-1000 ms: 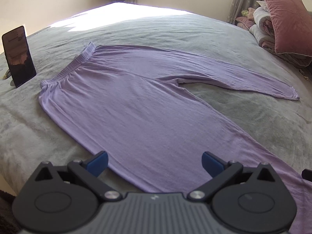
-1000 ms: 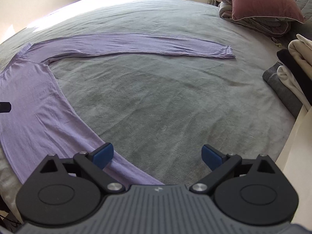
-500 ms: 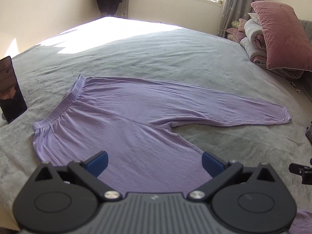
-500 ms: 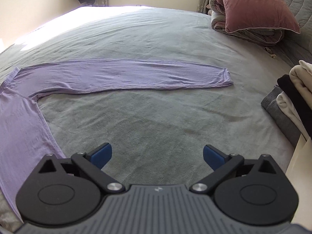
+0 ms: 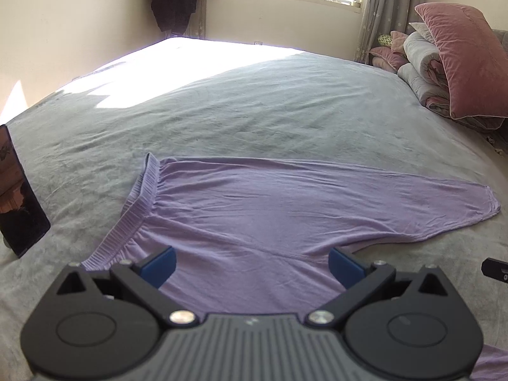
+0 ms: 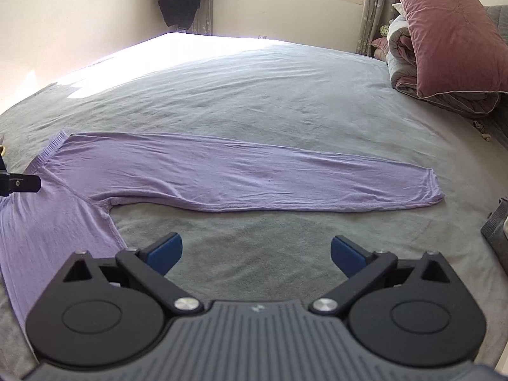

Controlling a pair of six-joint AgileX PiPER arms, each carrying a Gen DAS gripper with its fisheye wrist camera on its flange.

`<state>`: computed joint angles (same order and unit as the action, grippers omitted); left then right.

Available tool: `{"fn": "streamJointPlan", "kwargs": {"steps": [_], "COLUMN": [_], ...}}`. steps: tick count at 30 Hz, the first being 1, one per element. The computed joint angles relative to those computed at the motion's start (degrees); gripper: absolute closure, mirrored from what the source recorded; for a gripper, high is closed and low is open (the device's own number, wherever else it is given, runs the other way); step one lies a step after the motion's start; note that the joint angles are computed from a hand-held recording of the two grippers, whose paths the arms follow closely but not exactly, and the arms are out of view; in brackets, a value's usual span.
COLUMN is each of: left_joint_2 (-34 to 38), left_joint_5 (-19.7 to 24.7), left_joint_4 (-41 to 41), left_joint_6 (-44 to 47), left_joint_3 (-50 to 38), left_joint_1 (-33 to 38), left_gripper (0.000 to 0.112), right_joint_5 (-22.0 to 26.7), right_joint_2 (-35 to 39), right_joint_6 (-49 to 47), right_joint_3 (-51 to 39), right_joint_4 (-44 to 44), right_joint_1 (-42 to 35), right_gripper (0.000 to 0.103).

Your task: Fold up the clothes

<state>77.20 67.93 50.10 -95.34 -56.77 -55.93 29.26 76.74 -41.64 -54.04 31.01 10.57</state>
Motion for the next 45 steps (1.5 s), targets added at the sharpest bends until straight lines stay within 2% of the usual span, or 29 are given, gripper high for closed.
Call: {"fn": "streamJointPlan", "kwargs": {"steps": [4, 8, 12, 15, 18, 20, 23, 25, 28, 30, 32, 36, 38, 39, 40, 41, 42, 43, 44, 45], "left_joint_2": [-2.8, -6.5, -9.9, -14.3, -15.1, -15.3, -15.9, -16.6, -16.3, -14.8, -13.3, -13.6, -13.8, -13.8, -13.9, -14.1, -14.4, -14.6, -14.7, -14.6], "left_joint_5": [-3.1, -7.6, -12.4, -18.7, -22.8, -26.9, -33.6, -36.6, -39.9, -40.7, -41.5, -45.8, -47.2, -47.9, -48.6, -49.3, -50.3, -51.3, -52.4, -53.5], "left_joint_4": [2.5, 8.1, 10.7, 12.6, 15.2, 18.0, 22.7, 25.6, 27.3, 26.7, 26.1, 27.5, 26.9, 26.4, 25.8, 25.2, 24.4, 23.9, 24.0, 24.9], "left_joint_6": [0.6, -5.1, -10.5, -15.6, -18.5, -19.6, -21.4, -22.3, -21.1, -20.1, -19.6, -20.4, -20.0, -19.9, -19.5, -19.1, -18.6, -18.3, -18.5, -19.5], "left_joint_3": [2.7, 10.8, 17.5, 23.0, 26.3, 28.0, 30.1, 31.2, 31.3, 31.2, 31.2, 32.3, 32.3, 32.3, 32.3, 32.3, 32.4, 32.6, 32.8, 33.1], "left_joint_1": [3.0, 4.8, 9.6, 14.8, 19.4, 23.1, 28.2, 30.3, 32.7, 34.6, 36.8, 41.1, 42.4, 43.1, 43.7, 44.4, 45.2, 46.0, 46.9, 47.8], "left_gripper": [0.010, 0.010, 0.014, 0.026, 0.042, 0.073, 0.093, 0.098, 0.100, 0.100, 0.106, 0.110, 0.110, 0.110, 0.110, 0.110, 0.110, 0.110, 0.110, 0.110], "right_joint_5": [-1.0, -2.5, -3.6, -3.4, -2.6, -1.5, 0.8, 2.9, 5.5, 7.2, 9.2, 13.3, 15.4, 16.1, 16.4, 16.5, 16.6, 16.9, 17.5, 17.3], "right_joint_2": [3.2, 6.9, 11.4, 15.7, 20.9, 24.8, 31.1, 35.4, 41.8, 45.6, 49.4, 55.3, 57.3, 58.1, 58.2, 58.2, 58.2, 58.0, 57.8, 57.2], "right_joint_6": [12.2, 22.8, 26.1, 23.7, 19.4, 17.5, 14.9, 14.5, 17.2, 20.2, 22.7, 24.6, 24.9, 25.0, 24.6, 24.1, 23.6, 23.2, 23.8, 24.3], "right_joint_3": [-3.9, -7.1, -10.5, -14.6, -20.0, -24.5, -32.9, -39.3, -49.0, -54.7, -60.7, -69.4, -72.0, -72.9, -73.1, -73.1, -73.1, -73.0, -73.4, -72.8], "right_joint_4": [-8.5, -16.1, -18.0, -15.0, -10.2, -8.1, -5.0, -5.3, -10.1, -14.7, -18.9, -23.1, -23.5, -23.3, -22.4, -21.2, -20.1, -19.7, -20.9, -21.6], "right_joint_1": [7.8, 14.4, 18.6, 20.0, 20.9, 21.5, 22.6, 23.7, 26.0, 27.3, 28.4, 29.5, 29.6, 29.7, 29.6, 29.5, 29.4, 29.5, 29.9, 30.1], "right_gripper": [0.002, 0.002, 0.002, 0.002, 0.002, 0.002, 0.004, 0.008, 0.009, 0.010, 0.012, 0.017, 0.031, 0.033, 0.039, 0.054, 0.064, 0.092, 0.100, 0.100]}}
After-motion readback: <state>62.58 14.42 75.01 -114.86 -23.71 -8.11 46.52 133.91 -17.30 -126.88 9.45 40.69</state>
